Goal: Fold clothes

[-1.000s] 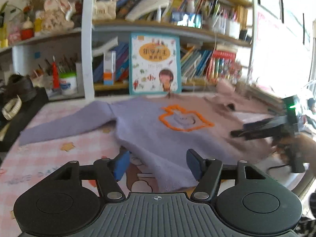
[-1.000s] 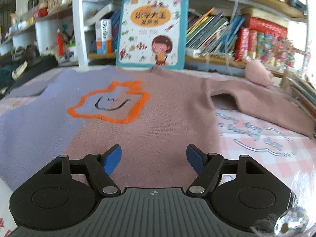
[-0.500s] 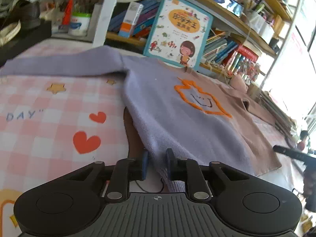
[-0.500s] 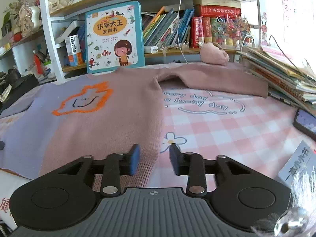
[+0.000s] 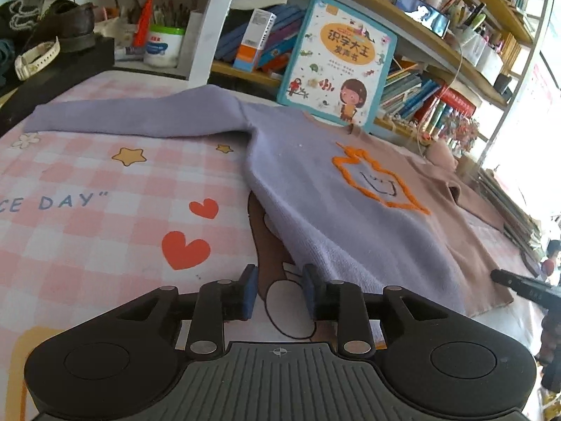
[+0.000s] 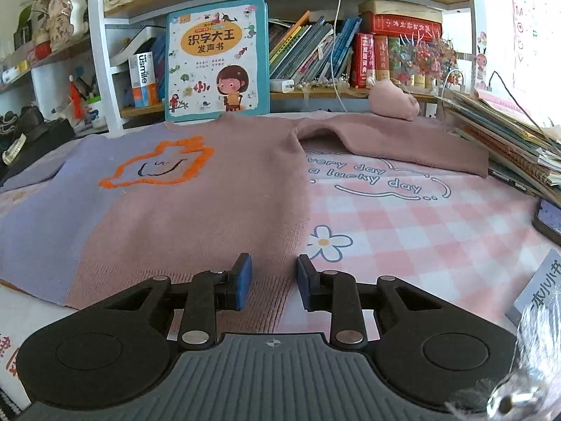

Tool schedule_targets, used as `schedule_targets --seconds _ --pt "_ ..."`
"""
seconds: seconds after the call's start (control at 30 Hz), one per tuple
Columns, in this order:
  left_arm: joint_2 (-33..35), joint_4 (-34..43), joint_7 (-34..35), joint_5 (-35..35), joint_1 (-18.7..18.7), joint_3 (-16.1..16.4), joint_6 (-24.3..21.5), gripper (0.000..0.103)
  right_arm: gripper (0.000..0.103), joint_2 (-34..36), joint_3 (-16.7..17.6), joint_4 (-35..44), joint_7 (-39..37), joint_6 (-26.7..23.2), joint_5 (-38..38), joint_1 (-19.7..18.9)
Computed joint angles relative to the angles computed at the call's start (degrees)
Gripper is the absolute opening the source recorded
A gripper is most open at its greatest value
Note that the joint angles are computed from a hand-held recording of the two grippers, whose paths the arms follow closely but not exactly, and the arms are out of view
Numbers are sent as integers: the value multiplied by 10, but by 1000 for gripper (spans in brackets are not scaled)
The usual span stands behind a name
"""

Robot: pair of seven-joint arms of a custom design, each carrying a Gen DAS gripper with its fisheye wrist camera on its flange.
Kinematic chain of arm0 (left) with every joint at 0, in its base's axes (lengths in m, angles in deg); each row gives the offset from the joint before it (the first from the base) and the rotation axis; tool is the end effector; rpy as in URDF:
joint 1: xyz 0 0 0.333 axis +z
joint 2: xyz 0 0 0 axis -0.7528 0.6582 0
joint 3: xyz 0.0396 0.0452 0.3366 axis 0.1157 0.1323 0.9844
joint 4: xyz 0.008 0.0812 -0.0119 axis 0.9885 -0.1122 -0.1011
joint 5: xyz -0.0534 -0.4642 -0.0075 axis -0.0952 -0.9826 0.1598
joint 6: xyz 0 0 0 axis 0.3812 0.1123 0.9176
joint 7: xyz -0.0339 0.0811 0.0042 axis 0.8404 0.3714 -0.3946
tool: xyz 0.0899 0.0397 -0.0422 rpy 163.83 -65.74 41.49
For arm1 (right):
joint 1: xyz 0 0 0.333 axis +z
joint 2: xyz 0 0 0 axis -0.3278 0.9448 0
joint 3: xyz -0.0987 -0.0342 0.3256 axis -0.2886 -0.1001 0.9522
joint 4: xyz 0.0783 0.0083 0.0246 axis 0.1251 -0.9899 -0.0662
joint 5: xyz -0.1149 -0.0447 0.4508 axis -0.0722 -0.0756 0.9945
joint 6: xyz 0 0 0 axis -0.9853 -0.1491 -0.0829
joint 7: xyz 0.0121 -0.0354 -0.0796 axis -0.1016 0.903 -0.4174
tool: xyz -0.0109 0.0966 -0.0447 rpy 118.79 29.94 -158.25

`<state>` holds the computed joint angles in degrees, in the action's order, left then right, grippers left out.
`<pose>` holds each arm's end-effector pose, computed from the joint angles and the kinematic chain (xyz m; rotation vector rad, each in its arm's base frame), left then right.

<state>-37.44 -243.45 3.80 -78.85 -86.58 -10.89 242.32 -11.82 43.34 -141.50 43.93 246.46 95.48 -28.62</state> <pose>0.4658 -0.1012 0.4546 -1.8007 1.7833 -1.2141 0.4437 0.1680 0.4693 -1.6138 1.5440 -0.7708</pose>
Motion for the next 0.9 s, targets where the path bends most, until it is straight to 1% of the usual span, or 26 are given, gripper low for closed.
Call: schedule_targets --seconds 0.07,0.1,0.13,0.17,0.2,0.27,0.3,0.33,0.37,0.43,0.47,0.5,0.53,0.57,0.6,0.7,0.77,0.8,0.87,0.9 --pt "2 1 0 -1 -8 7 5 27 24 -2 7 0 4 0 0 -5" --pt "2 0 -2 -1 -8 8 7 22 22 -3 8 0 6 0 1 -6" --pt "2 -1 -4 0 -9 10 9 21 20 -3 10 0 8 0 1 -7" --pt "1 -1 -3 0 -19 21 9 9 15 -3 9 -1 9 2 2 -4" --pt "-2 0 -1 -3 -38 42 7 0 11 -1 2 -1 8 4 2 4" --pt "-10 -3 -2 -13 -78 85 19 0 11 -3 8 -3 8 7 3 0" --pt "-14 -3 -4 -12 -91 100 19 0 11 -4 10 -4 7 9 4 -1" --pt "-18 -3 -6 -14 -98 108 18 0 11 -5 12 -5 6 11 4 -3" --pt "-16 -4 -12 -10 -85 96 16 0 11 -5 12 -6 5 13 6 -2" --pt "-11 -5 -23 -3 -45 57 9 4 11 -2 1 -8 4 17 13 8" --pt "-13 -8 -21 2 -36 48 11 10 12 -2 0 -8 4 16 17 9" --pt "-16 -10 -20 6 -29 41 13 20 15 -3 0 -9 5 15 22 9" --pt "-22 -14 -19 9 -30 43 18 26 16 -5 2 -9 6 13 24 7" --pt "-26 -17 -19 12 -34 48 25 34 16 -7 5 -9 7 10 25 4" --pt "-30 -19 -21 17 -38 53 31 36 17 -8 5 -9 7 8 25 3" --pt "-36 -15 -30 30 -69 87 35 36 18 -7 -5 -8 9 4 24 11" --pt "-39 -12 -36 34 -91 110 38 36 19 -8 -6 -8 11 3 23 11" --pt "-41 -11 -39 37 -98 117 39 36 21 -9 -6 -8 12 2 22 10" --pt "-46 -13 -45 45 -100 120 42 37 23 -11 -5 -10 15 2 21 7" --pt "-49 -15 -48 49 -99 120 47 40 23 -12 -4 -11 16 2 20 6"
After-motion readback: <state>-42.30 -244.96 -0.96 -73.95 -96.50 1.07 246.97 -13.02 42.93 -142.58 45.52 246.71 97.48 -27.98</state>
